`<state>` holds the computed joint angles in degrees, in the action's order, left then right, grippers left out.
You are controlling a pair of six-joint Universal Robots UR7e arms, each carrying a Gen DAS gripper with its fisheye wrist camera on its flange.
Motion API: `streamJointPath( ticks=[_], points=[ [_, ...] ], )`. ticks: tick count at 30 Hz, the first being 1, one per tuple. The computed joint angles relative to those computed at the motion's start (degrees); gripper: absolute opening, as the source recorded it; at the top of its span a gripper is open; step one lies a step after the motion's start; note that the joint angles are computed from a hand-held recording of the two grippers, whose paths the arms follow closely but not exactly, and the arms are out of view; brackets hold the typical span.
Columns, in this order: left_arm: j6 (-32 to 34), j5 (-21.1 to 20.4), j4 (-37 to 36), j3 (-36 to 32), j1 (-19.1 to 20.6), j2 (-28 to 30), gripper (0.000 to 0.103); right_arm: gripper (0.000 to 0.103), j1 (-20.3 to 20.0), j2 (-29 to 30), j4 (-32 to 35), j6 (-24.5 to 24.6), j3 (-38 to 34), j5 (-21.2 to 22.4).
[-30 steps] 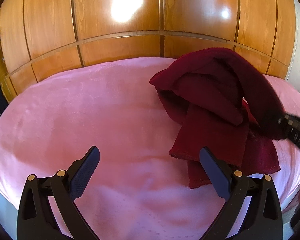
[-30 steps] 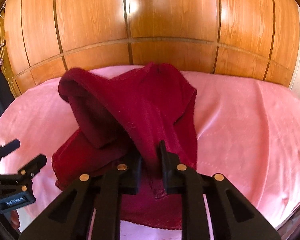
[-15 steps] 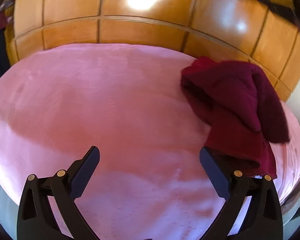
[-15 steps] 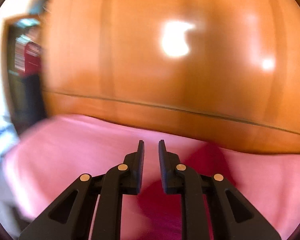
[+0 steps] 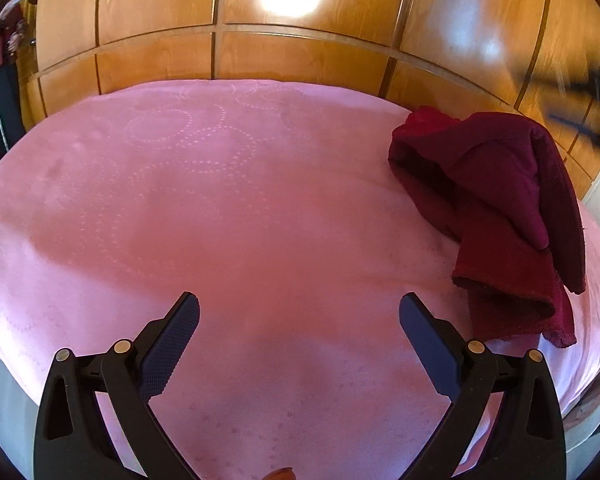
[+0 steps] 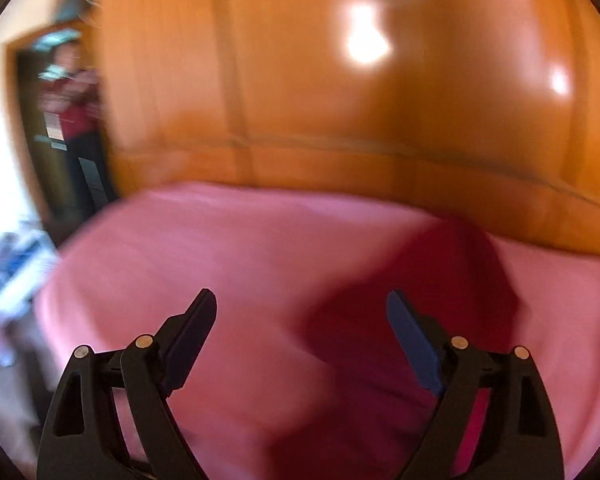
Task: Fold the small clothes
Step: 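Grasp the sweater with the right gripper and lift it off the bed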
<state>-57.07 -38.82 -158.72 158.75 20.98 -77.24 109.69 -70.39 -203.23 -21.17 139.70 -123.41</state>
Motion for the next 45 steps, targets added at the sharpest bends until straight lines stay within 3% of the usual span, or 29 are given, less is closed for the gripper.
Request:
streamJointPath(
  ticks=[3,5,7,9,12,14,16,18,21,22,23,24,25,27,30,37,39,41,43,44,45],
  points=[
    [1.2,-0.58,-1.59,0.01,0.51,0.86,0.099,0.083,-7.21,-5.59,1.35,2.8,4.43,-2.17],
    [1.79,-1.24,-2.63,-0.3,0.85,2.14,0.099,0.062,-9.57,-6.73,2.32,2.68,5.63,-3.54],
    [2.07,-1.78,-2.55,0.17,0.1,1.57,0.099,0.017,-10.9,-7.2,4.74,2.38,5.58,-6.0],
    [3.53,-1.31,-3.3,0.32,-0.79,1.57,0.099,0.004,-12.12,-8.36,3.48,-0.35,6.27,-7.08],
    [5.51,-1.61,-6.97,1.14,-0.89,0.69,0.099,0.004,-9.05,-7.63,1.11,-4.22,3.52,-10.06],
    [6.91,-2.7,-9.79,1.7,-0.36,-0.02,0.099,0.004,-4.47,-4.8,-1.24,-7.52,-0.84,-13.23],
    [7.95,-3.32,-11.47,1.91,-0.23,0.39,0.099,0.004,-0.74,-1.17,-2.18,-10.16,-6.42,-13.43],
    [8.4,-3.41,-13.03,2.14,-0.58,1.49,0.098,0.004,3.46,2.98,-2.21,-12.33,-12.13,-12.54],
    [8.51,-4.14,-14.09,1.88,-0.55,2.77,0.098,0.007,9.99,7.23,4.93,-11.11,-20.02,-5.02],
    [8.74,-4.58,-15.24,1.75,-0.17,3.27,0.098,0.021,11.72,8.49,7.87,-11.03,-22.05,-1.55],
    [8.84,-5.02,-15.75,1.71,0.18,3.12,0.098,0.042,12.86,9.23,10.87,-10.92,-23.27,0.72],
    [8.82,-5.24,-16.22,1.64,0.46,3.04,0.098,0.082,13.75,10.43,12.01,-11.32,-24.36,1.78],
    [8.16,-4.91,-16.02,1.81,0.4,2.6,0.098,0.091,14.29,11.76,10.76,-12.48,-24.66,2.14],
    [7.39,-4.34,-15.32,2.05,0.52,1.97,0.098,0.09,13.72,11.72,12.89,-12.25,-24.05,2.53],
    [7.1,-4.16,-14.41,2.26,1.51,1.09,0.098,0.09,10.34,7.33,16.33,-8.21,-18.7,2.55],
    [6.47,-4.75,-13.63,1.58,5.6,1.46,0.098,0.089,-1.21,-9.26,26.78,-2.81,-0.87,2.38],
    [5.69,-5.25,-13.92,1.17,6.19,2.29,0.098,0.089,-3.36,-11.36,27.55,-2.38,3.14,2.21],
    [4.96,-5.48,-12.63,0.76,5.97,2.24,0.098,0.087,-4.38,-9.35,24.52,-3.49,4.86,-0.1],
    [4.72,-5.92,-10.85,0.26,5.58,1.56,0.098,0.049,-4.96,-6.47,18.02,-5.75,7.01,-2.22],
    [5.14,-6.14,-10.56,-0.09,5.56,1.53,0.098,0.042,-5.88,-6.56,16.38,-6.16,7.6,-1.24],
    [4.95,-5.99,-9.47,-0.35,5.05,1.17,0.098,0.025,-5.75,-7.63,17.14,-4.85,7.28,0.24]
  ],
)
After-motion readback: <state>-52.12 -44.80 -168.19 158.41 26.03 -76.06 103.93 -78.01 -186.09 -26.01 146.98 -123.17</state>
